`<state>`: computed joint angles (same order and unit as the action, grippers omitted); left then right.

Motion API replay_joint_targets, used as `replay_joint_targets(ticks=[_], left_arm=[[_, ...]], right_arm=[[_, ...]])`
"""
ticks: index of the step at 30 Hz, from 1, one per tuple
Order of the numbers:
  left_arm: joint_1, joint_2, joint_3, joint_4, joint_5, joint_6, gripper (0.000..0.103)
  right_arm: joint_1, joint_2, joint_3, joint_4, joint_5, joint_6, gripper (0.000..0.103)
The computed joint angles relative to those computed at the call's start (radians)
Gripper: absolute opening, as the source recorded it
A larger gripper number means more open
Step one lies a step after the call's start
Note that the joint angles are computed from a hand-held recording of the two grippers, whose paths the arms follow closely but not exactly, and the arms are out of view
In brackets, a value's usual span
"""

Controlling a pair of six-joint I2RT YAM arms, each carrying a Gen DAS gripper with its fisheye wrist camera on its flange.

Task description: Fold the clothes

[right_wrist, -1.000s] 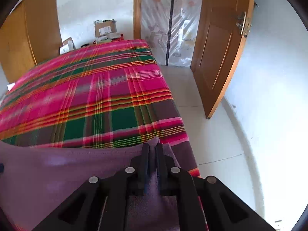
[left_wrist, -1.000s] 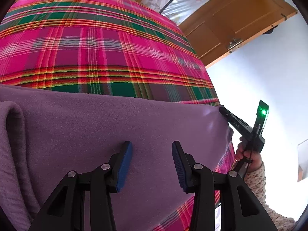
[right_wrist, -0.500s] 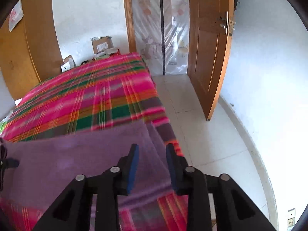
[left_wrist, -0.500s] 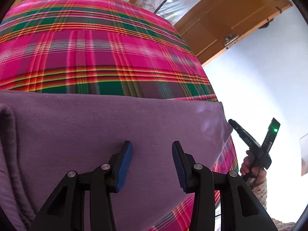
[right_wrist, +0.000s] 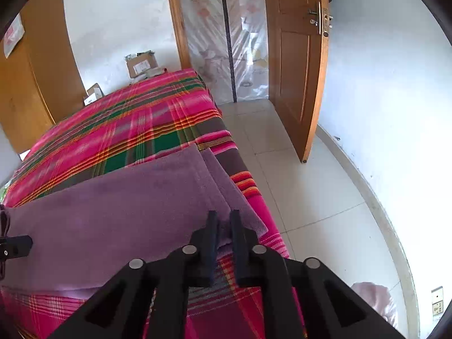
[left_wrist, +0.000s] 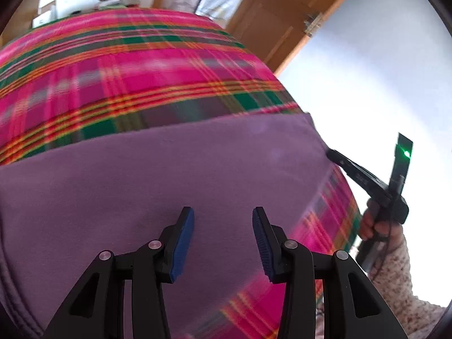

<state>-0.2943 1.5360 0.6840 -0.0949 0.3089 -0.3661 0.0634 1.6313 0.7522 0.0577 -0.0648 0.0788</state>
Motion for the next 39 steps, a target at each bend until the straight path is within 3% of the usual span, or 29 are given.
replay_joint_targets(ticks=[11,14,16,22,27,29,33,35,39], left_arm=[[-0.024,0.044,0.048,-0.041,0.014,-0.007,0.045],[-0.03,0.058,0.055,-0.037,0.016,0.003,0.045],[-0.038,0.077,0.062,-0.025,0.016,0.009,0.045],[-0.052,0.14,0.097,-0.003,0.036,0.026,0.045],[-0.066,0.188,0.141,-0.002,0.058,0.031,0.045],[-0.062,0.194,0.146,0.005,0.068,0.02,0.045],[-0.065,0.206,0.157,0.011,0.072,0.022,0.045],[-0.064,0.204,0.152,0.017,0.076,0.016,0.045],[-0.066,0.197,0.142,0.026,0.075,0.01,0.045]], right_arm=[[-0.043,-0.023,-0.021,-0.012,-0.052,0.042,0.008],[-0.068,-0.054,-0.044,-0.001,-0.1,0.042,0.022],[-0.075,-0.067,-0.06,0.018,-0.087,0.043,0.046],[-0.102,-0.037,-0.046,0.006,-0.112,0.105,0.048],[-0.09,-0.029,-0.039,0.012,-0.128,0.119,0.048],[-0.059,-0.027,-0.038,0.018,-0.083,0.122,0.047],[0.008,-0.027,-0.028,-0.005,0.046,0.119,0.032],[0.01,-0.019,-0.015,-0.017,0.041,0.123,0.021],[0.018,-0.026,-0.021,-0.011,0.04,0.126,0.014]])
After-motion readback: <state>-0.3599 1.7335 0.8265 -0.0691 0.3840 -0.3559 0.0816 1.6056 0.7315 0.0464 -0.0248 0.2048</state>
